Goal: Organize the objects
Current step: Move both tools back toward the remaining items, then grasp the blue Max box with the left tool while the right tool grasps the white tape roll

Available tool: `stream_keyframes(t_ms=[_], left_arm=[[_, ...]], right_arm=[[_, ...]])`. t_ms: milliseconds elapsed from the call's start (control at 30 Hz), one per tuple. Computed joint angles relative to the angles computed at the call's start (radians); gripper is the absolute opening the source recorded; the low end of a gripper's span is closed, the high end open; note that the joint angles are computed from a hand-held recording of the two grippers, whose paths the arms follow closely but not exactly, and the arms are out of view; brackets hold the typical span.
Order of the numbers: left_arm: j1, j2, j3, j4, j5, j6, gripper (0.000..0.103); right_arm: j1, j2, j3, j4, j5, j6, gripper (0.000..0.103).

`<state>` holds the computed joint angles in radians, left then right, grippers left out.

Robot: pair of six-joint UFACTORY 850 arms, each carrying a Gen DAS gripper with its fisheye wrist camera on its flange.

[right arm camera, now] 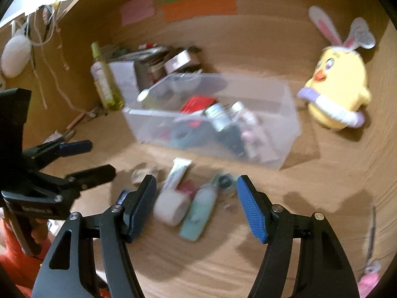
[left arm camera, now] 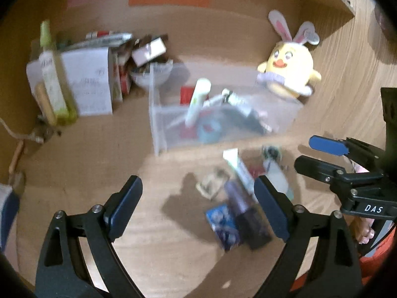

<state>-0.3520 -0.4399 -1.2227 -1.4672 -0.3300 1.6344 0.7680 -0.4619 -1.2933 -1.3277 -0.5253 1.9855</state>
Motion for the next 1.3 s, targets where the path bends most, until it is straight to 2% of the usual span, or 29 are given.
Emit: stream_keyframes(t_ms=[133, 233, 300, 400, 467, 700, 800, 867, 900, 1033, 1133, 1300], left_arm=[[0.016, 0.002, 0.038, 0.053, -0.010, -0.029, 0.092], [0.027, 0.009, 0.067, 0.094, -0.013, -0.046, 0.092], [0.029, 0.015, 0.083, 0.105, -0.012, -0.046, 0.092], [0.020, 0.019, 0.097, 0.110, -0.003, -0.036, 0.092], [0.010, 0.015, 0.095, 0.126, 0.006, -0.043, 0.092], [-0.030, -0.014, 0.052, 0.259, 0.033, -0.159, 0.092], [-0.044, -0.025, 0.034, 0.297, 0.056, -0.200, 0.081], [-0.049, -0.025, 0.033, 0.279, 0.073, -0.184, 0.068], [-0.050, -0.025, 0.034, 0.258, 0.080, -0.167, 0.065], [-0.039, -0.024, 0.030, 0.245, 0.079, -0.164, 0.027], [-0.025, -0.027, 0.023, 0.254, 0.057, -0.188, 0.027], [-0.003, -0.009, 0.030, 0.136, 0.055, -0.107, 0.027]], right_arm=[[0.003, -0.045, -0.033, 0.069, 0.033, -0.069, 0.056], [-0.006, -0.068, -0.050, 0.118, 0.072, -0.112, 0.045], [-0.006, -0.086, -0.067, 0.145, 0.060, -0.141, 0.035], [-0.002, -0.100, -0.084, 0.155, 0.040, -0.163, 0.030], [0.001, -0.103, -0.089, 0.158, 0.030, -0.169, 0.022], [0.019, -0.066, -0.049, 0.072, -0.023, -0.076, 0.022], [0.025, -0.039, -0.019, 0.033, -0.039, -0.026, 0.022], [0.028, -0.024, -0.002, 0.016, -0.051, 0.001, 0.022], [0.029, -0.015, 0.008, 0.004, -0.055, 0.018, 0.022], [0.034, 0.013, 0.041, -0.024, -0.078, 0.067, 0.022], [0.035, 0.035, 0.067, -0.043, -0.097, 0.103, 0.022], [0.030, 0.070, 0.104, -0.070, -0.117, 0.163, 0.022]])
